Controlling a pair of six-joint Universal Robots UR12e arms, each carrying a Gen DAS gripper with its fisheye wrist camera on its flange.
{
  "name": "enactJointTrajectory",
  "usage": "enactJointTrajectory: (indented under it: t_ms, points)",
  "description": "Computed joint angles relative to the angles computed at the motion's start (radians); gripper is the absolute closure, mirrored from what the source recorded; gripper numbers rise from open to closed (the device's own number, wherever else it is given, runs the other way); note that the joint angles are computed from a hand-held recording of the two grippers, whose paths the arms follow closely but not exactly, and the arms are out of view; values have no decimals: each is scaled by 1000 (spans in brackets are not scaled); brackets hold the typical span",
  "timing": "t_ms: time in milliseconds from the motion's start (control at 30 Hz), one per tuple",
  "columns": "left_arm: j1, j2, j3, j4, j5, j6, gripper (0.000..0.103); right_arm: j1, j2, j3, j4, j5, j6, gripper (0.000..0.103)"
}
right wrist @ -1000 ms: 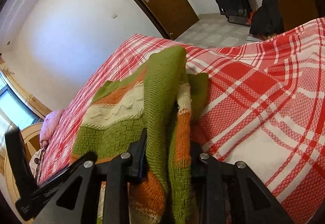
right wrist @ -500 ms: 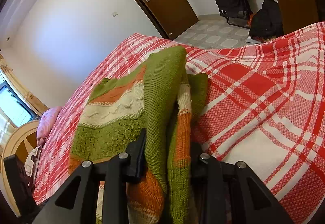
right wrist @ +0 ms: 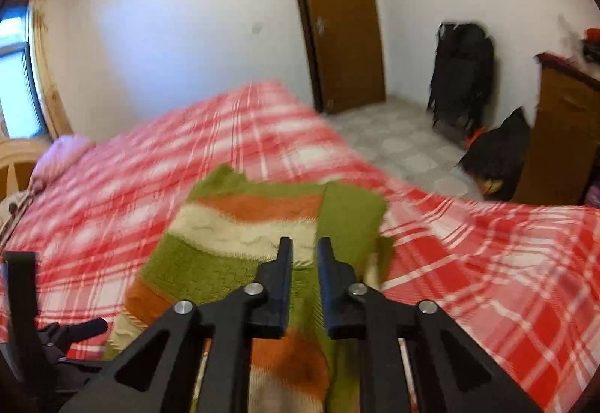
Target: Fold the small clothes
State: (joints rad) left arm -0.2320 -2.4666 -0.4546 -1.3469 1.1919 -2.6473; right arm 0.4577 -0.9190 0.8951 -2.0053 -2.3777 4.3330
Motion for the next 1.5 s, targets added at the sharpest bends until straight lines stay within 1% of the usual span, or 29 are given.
enactJointTrajectory:
  t_ms: [33, 67, 133, 233, 333, 367, 433, 467, 533, 567, 600, 667, 767, 833, 867, 1000, 1033, 1067, 1133, 1200, 1233, 1267, 1300, 1333, 1367, 1400, 1433, 1467, 1500]
  points:
    - [-2, -6, 12, -8, 9, -4, 0, -13, -3, 9, 24, 44, 31, 90]
    - [-5, -9, 18, -13, 21, -6, 0, -20, -12, 31, 12, 61, 39, 90]
    - [-9, -12, 24, -15, 35, -7, 0, -24, -23, 61, -17, 57, 42, 90]
    - [-17, -8, 8, 20, 52, 1, 0, -34, -34, 83, -13, 64, 81, 93]
    - [-23, -15, 18, 30, 52, -8, 0, -45, -53, 134, -80, 74, 89, 94]
    - [-24, -21, 27, 28, 46, -6, 0, -45, -48, 125, -70, 76, 92, 94]
    - [-24, -26, 29, 43, 30, 3, 0, -43, -32, 83, 1, 70, 79, 94]
    - [-23, -30, 34, 40, 23, 6, 0, -41, -18, 47, 61, 66, 65, 94]
    - [-20, -41, 62, 0, 18, -4, 0, -32, -4, 5, 128, 47, 59, 94]
    - [-17, -46, 78, -27, 17, -7, 0, -18, 5, -23, 171, 12, 75, 93]
    - [-15, -50, 92, -54, 16, -7, 0, -5, 10, -36, 179, -20, 83, 93]
    - [-9, -52, 108, -98, 14, -2, 0, 26, 12, -42, 136, -58, 53, 93]
    - [-2, -21, 56, -92, 20, 9, 0, 64, 21, -59, 104, -63, 24, 93]
    - [3, -1, 23, -88, 16, 19, 0, 83, 27, -68, 96, -27, 18, 91]
    - [5, 8, 10, -89, 12, 26, 0, 93, 26, -58, 73, -4, 20, 91]
    - [15, 44, -50, -90, 2, 55, 0, 104, 21, -17, 64, 78, 78, 91]
    - [19, 51, -61, -97, 0, 59, 0, 107, 20, -5, 60, 81, 89, 90]
    - [23, 53, -67, -104, -5, 60, 0, 114, 17, 14, 30, 55, 82, 90]
    - [31, 77, -115, -72, -5, 63, 0, 119, 19, 10, 46, 46, 88, 90]
    - [35, 94, -144, -55, 14, 70, 0, 122, 18, 14, 52, 50, 115, 90]
    - [35, 103, -163, -37, 38, 71, 0, 123, 19, 14, 55, 56, 130, 90]
    - [31, 119, -199, 10, 85, 66, 0, 125, 18, 13, 60, 70, 152, 90]
    - [29, 133, -231, 50, 115, 66, 0, 126, 17, 15, 61, 82, 167, 90]
    - [32, 145, -257, 74, 110, 71, 0, 128, 17, 15, 64, 96, 185, 90]
    - [36, 157, -278, 88, 102, 77, 0, 131, 18, 16, 66, 111, 208, 88]
    - [37, 165, -292, 95, 104, 81, 0, 138, 21, 13, 68, 97, 222, 87]
    - [38, 174, -308, 102, 105, 86, 0, 146, 24, 9, 70, 90, 227, 79]
    - [39, 185, -328, 116, 107, 94, 0, 150, 26, 7, 64, 91, 225, 66]
    - [40, 196, -350, 133, 110, 101, 0, 157, 31, 2, 55, 91, 218, 59]
